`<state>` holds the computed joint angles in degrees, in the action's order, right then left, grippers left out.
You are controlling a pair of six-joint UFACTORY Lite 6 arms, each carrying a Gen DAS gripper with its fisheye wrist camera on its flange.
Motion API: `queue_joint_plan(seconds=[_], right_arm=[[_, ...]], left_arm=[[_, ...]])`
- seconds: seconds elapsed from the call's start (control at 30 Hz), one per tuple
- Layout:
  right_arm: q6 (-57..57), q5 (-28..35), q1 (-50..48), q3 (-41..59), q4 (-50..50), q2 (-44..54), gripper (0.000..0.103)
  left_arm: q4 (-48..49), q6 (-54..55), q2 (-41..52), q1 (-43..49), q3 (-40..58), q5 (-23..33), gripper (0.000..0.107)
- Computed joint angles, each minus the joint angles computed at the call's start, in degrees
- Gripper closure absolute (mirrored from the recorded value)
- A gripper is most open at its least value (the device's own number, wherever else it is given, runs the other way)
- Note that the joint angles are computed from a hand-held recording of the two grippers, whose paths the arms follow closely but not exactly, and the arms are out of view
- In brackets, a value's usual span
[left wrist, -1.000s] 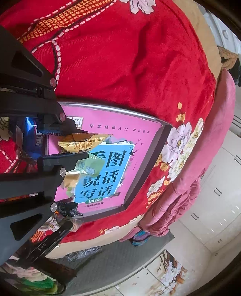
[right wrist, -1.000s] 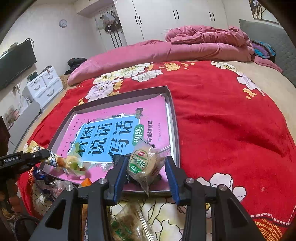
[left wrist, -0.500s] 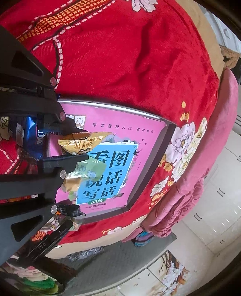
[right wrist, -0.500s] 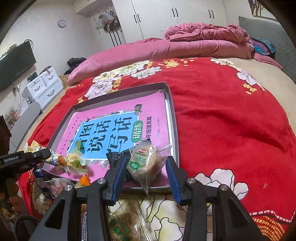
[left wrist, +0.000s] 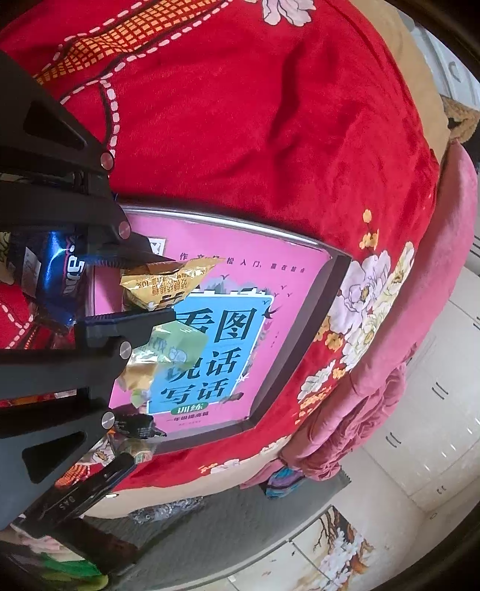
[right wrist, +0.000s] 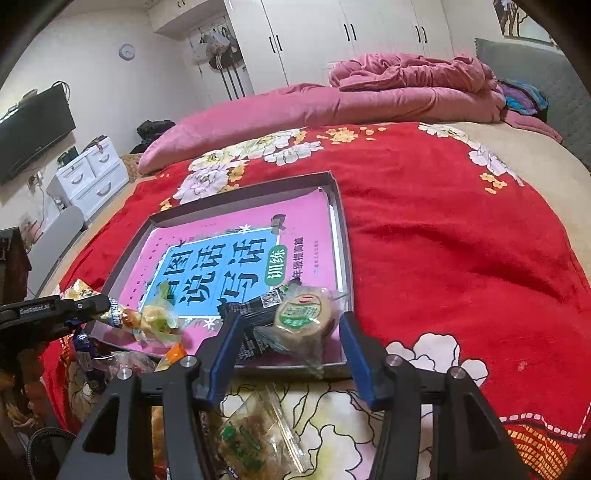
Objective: Organize snacks
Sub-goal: 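Lower the round-cake bag into the tray and open the right tool while the left tool releases the gold bag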
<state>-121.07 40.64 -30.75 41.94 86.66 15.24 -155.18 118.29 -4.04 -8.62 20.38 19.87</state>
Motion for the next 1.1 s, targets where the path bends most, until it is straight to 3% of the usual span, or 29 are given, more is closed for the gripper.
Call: queue_joint_plan(seconds=[0.37, 0.7, 1.1], right_arm=[[-1.3, 1.6, 0.5, -2.0, -1.5, -1.3, 0.043], [-0.9, 2.7, -0.8, -1.6, -1.4, -1.3, 0.042], [-0.3, 3.5, -2.0, -1.2, -1.5, -1.6, 0.042]], left_arm=[[3.7, -4.0, 2.1, 0.9, 2.8, -1.4, 0.081], [2.1, -2.8, -1.0, 1.7, 1.8, -3.4, 0.058], [12.7, -11.7, -8.8, 4.3, -2.1, -3.7, 0.057]])
